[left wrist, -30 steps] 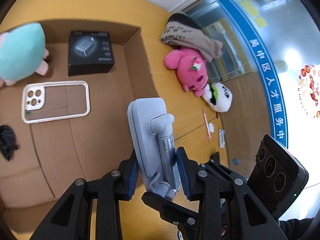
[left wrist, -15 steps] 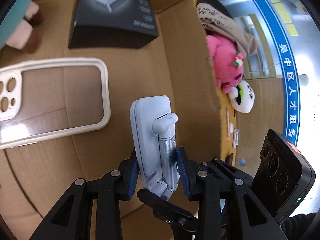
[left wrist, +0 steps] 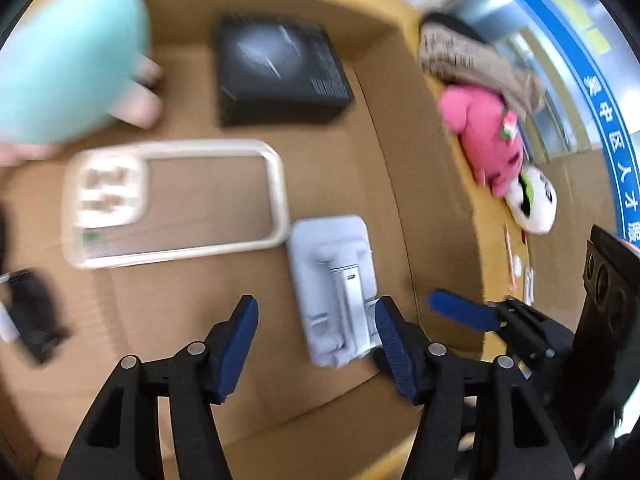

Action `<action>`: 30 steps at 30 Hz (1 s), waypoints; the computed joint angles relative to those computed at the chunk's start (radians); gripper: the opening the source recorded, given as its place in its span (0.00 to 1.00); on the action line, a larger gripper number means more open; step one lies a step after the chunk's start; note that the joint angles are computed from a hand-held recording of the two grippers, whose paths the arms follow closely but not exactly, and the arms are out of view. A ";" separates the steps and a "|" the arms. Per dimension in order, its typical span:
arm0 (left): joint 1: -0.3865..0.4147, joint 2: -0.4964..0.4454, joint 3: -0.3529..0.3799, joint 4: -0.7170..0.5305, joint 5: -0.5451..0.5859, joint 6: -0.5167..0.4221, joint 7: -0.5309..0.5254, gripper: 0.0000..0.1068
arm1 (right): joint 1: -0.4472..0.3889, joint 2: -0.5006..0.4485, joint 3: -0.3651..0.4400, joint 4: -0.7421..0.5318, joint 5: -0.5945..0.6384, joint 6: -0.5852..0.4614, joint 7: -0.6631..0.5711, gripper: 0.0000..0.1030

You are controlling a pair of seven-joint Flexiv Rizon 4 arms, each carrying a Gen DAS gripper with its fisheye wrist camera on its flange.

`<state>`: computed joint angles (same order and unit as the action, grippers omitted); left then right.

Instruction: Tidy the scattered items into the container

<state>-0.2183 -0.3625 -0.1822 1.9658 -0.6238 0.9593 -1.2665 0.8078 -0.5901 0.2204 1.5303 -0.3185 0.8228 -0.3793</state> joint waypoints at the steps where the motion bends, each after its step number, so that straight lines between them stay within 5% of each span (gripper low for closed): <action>1: -0.007 0.039 0.016 0.031 0.014 0.036 -0.011 0.68 | 0.012 0.028 -0.009 0.016 -0.017 -0.009 0.019 0.74; 4: -0.037 0.176 0.094 0.120 0.160 0.145 -0.117 0.75 | 0.061 0.083 -0.039 0.007 -0.122 -0.114 0.056 0.74; 7: -0.038 0.325 0.172 0.176 0.425 0.183 -0.327 0.85 | 0.094 0.117 -0.054 -0.011 -0.235 -0.131 0.094 0.76; 12: 0.044 0.563 0.172 0.246 0.676 0.160 -0.505 0.96 | 0.154 0.131 -0.061 -0.091 -0.383 -0.192 0.143 0.77; 20: 0.101 0.775 0.125 0.304 0.724 0.121 -0.528 0.96 | 0.222 0.163 -0.045 -0.138 -0.478 -0.324 0.199 0.77; 30: 0.128 0.885 0.060 0.310 0.759 0.061 -0.584 0.96 | 0.266 0.199 -0.016 -0.137 -0.536 -0.420 0.246 0.77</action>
<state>-0.0900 0.5225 -0.1226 2.2753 0.1349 1.0207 -1.8502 1.0743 -0.3914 0.2046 1.3931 -0.8541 0.4033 -0.1331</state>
